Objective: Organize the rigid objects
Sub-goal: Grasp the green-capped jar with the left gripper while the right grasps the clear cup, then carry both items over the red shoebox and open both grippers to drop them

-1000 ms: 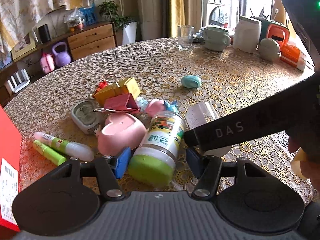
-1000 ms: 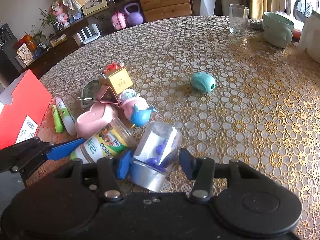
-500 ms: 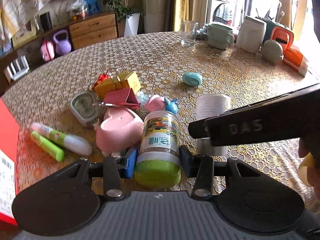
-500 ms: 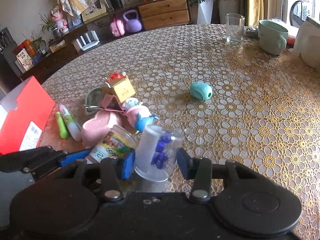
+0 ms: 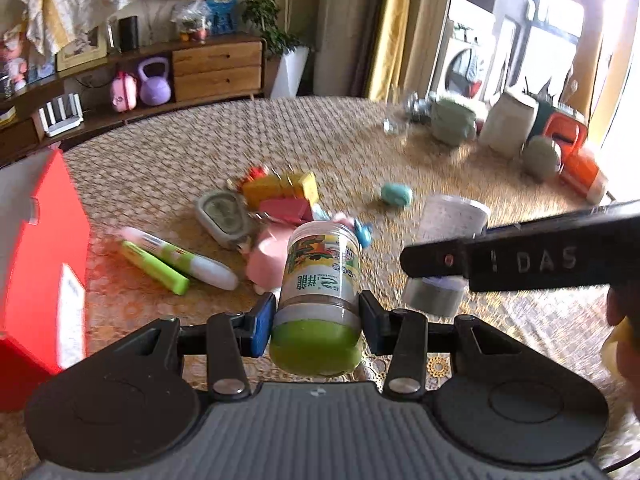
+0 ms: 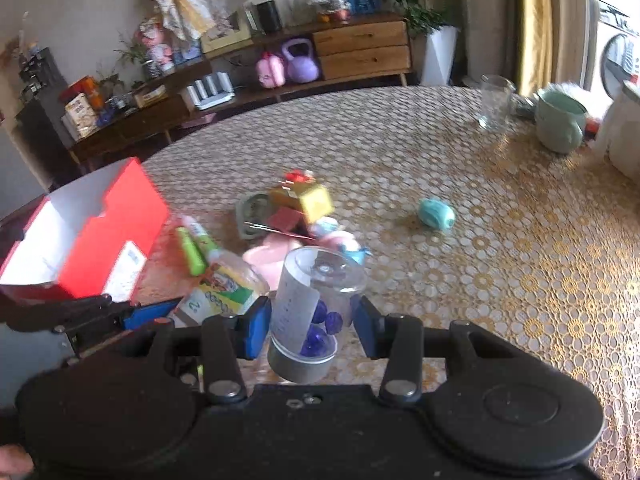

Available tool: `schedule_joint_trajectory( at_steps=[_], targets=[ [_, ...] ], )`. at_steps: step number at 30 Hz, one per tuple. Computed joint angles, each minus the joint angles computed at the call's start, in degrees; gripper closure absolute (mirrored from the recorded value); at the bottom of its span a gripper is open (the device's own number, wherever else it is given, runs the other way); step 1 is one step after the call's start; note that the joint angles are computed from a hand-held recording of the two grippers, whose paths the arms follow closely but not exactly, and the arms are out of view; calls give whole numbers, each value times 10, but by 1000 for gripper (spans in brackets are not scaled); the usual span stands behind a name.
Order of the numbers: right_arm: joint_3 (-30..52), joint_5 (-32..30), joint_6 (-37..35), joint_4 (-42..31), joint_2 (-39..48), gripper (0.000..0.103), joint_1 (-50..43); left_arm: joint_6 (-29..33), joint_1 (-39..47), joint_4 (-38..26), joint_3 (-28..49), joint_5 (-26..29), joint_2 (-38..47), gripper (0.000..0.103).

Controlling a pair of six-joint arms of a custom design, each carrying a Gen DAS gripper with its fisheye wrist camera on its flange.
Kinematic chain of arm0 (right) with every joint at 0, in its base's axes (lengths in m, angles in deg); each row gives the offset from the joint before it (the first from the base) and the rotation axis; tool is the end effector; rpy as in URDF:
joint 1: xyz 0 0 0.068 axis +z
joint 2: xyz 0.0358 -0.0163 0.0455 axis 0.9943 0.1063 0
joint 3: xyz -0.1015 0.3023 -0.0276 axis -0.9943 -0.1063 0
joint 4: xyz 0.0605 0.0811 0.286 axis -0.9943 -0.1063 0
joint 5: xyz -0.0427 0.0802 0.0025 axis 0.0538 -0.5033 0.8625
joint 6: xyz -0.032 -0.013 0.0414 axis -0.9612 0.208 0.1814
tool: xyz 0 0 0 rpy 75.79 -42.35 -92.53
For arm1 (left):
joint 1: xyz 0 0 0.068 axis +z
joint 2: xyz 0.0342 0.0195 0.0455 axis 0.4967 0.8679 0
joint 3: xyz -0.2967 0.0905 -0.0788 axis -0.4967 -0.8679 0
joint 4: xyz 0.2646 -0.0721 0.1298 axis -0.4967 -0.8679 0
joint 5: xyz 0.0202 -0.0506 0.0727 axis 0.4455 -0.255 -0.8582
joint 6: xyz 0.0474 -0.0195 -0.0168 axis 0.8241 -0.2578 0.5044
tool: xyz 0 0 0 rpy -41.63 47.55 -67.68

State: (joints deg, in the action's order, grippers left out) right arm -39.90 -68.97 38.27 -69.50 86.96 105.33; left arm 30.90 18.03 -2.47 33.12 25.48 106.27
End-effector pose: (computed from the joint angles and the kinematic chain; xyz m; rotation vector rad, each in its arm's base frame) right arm 0.3019 0.1184 0.2310 -0.0252 2.4145 0.3396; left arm 0.2990 -0.0714 0.1332 0.4856 2.2953 -0.3532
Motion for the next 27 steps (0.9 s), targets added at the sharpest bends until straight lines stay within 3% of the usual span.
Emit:
schedule_joint_trajectory(
  at_steps=[12,20,27],
  targets=[
    [123,6,-17,-69,18,59,93,41,145,-117,9,64,-148,59],
    [231,17,-37,-85,102,59,154,89,266,-157,50,91,-145,59],
    [338,26,-53,-96,200,59,199,132,351,-167,107,90,-85,59]
  ],
)
